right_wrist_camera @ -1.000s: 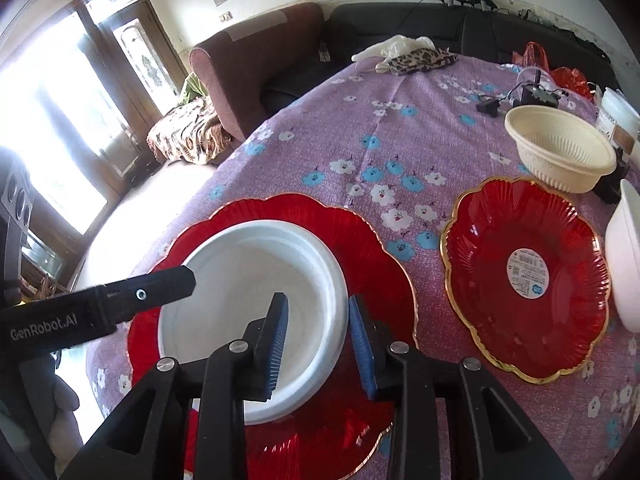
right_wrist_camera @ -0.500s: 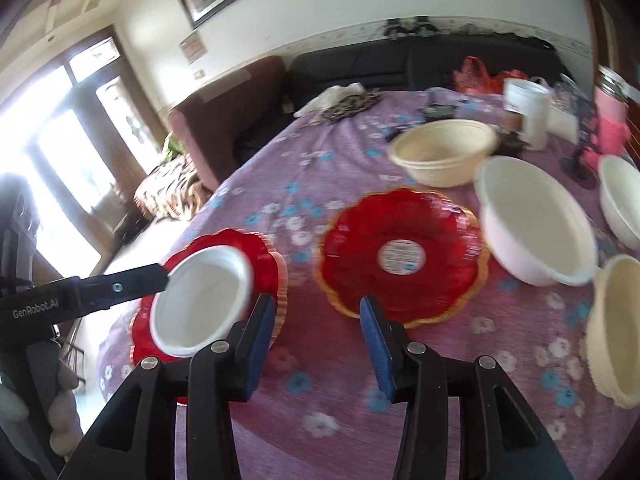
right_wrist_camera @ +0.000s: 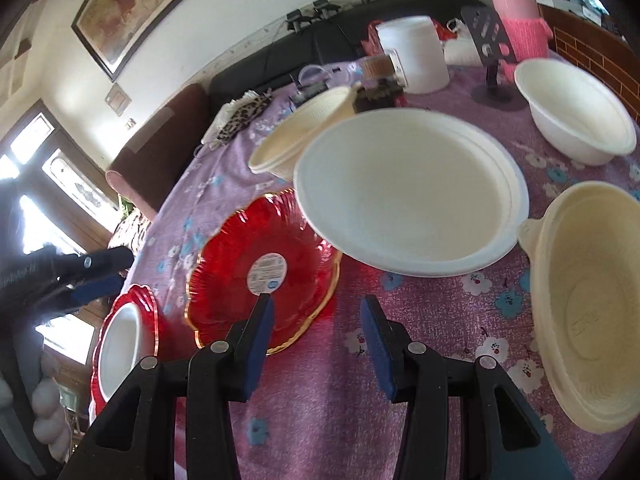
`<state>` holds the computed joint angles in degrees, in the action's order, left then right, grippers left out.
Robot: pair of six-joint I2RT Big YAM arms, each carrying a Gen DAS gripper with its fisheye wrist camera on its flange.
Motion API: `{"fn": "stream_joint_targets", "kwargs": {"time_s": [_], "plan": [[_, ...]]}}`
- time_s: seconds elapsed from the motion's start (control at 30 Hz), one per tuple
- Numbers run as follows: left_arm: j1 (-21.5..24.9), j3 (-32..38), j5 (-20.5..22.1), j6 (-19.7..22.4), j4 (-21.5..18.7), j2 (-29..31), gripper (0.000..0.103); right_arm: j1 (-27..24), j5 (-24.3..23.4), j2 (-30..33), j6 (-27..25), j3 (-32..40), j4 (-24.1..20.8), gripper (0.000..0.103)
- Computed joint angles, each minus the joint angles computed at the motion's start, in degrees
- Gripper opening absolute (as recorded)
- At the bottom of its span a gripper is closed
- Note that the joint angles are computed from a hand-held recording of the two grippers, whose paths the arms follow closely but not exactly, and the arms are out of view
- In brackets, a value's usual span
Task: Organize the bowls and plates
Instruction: 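Open the right gripper and withdraw from the white plate, then grasp the rim of the gold-rimmed red plate with the right gripper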
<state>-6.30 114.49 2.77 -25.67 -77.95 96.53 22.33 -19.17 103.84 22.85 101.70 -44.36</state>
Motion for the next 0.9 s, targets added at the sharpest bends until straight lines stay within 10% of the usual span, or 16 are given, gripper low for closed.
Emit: {"fn": "stream_joint_targets", "kwargs": {"time_s": [0.9], "plan": [[0.0, 16.2, 4.2, -0.1, -10.6, 17.3, 0.074, -0.2, -7.0, 5.4, 3.6, 4.5, -0.7, 0.049]]}}
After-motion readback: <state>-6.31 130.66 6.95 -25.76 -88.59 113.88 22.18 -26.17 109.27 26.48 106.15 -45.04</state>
